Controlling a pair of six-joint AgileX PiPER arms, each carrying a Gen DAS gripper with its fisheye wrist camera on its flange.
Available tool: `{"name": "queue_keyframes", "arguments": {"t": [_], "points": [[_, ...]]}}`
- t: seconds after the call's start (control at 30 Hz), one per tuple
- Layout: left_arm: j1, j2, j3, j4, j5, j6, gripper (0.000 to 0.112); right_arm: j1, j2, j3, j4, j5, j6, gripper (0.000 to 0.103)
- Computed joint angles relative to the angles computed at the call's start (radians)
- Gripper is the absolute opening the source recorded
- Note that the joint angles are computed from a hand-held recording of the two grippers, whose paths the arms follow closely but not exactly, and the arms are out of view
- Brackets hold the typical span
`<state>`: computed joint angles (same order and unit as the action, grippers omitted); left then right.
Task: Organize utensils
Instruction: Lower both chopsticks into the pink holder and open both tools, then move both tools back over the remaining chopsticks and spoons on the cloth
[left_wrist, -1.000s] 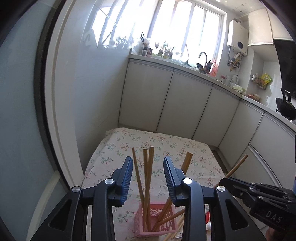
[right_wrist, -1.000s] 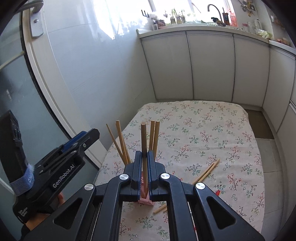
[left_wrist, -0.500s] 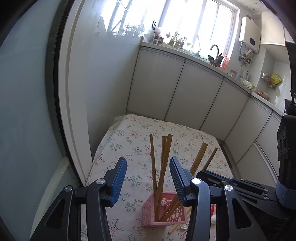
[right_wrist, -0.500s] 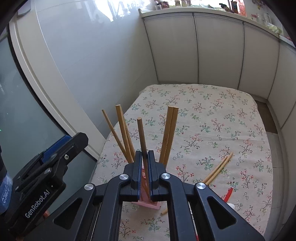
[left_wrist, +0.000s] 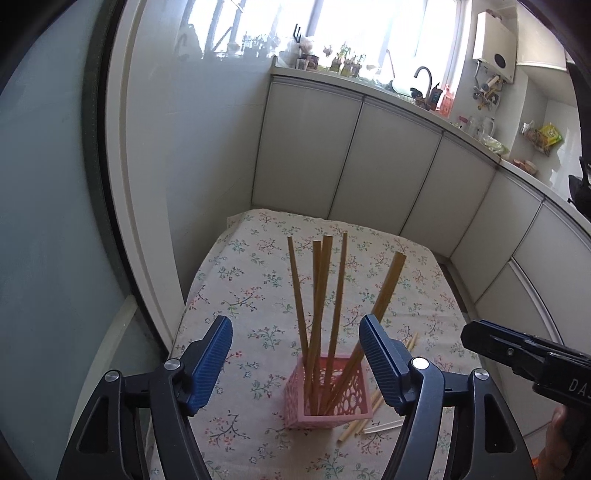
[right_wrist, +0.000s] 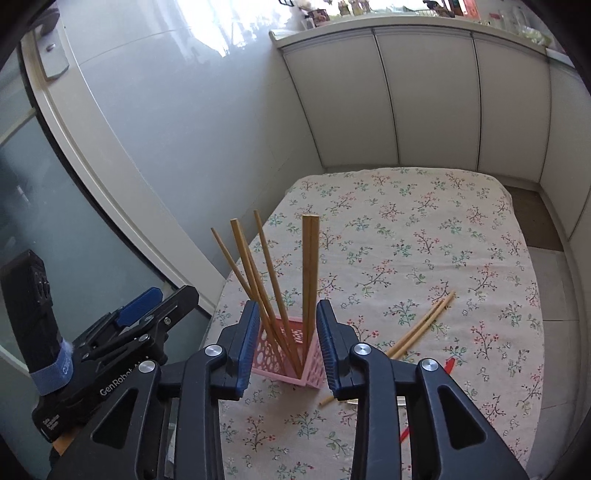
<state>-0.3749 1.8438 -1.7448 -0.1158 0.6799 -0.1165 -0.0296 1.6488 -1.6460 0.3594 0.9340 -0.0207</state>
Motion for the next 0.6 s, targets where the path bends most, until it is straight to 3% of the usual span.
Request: {"name": "queue_keyframes", "arguments": {"t": [0.13,0.33,0.6], "points": [[-0.034,-0.002,-0.012,0.003,0.021,0.017,0.078,-0.077,-0.066,0.072,0.026,0.024,-0.045,0.049],[-0.121,-0.003,-0.019,0.072,0.043,-0.006,0.084,-0.215,-0.111,0.157,0.067,0.053,-0.113,0.056],[-0.243,0.106,-0.162,0.155,0.174,-0.024,0.085,-0.354,-0.086,0.179,0.039,0.109,-0.121,0.062]]}}
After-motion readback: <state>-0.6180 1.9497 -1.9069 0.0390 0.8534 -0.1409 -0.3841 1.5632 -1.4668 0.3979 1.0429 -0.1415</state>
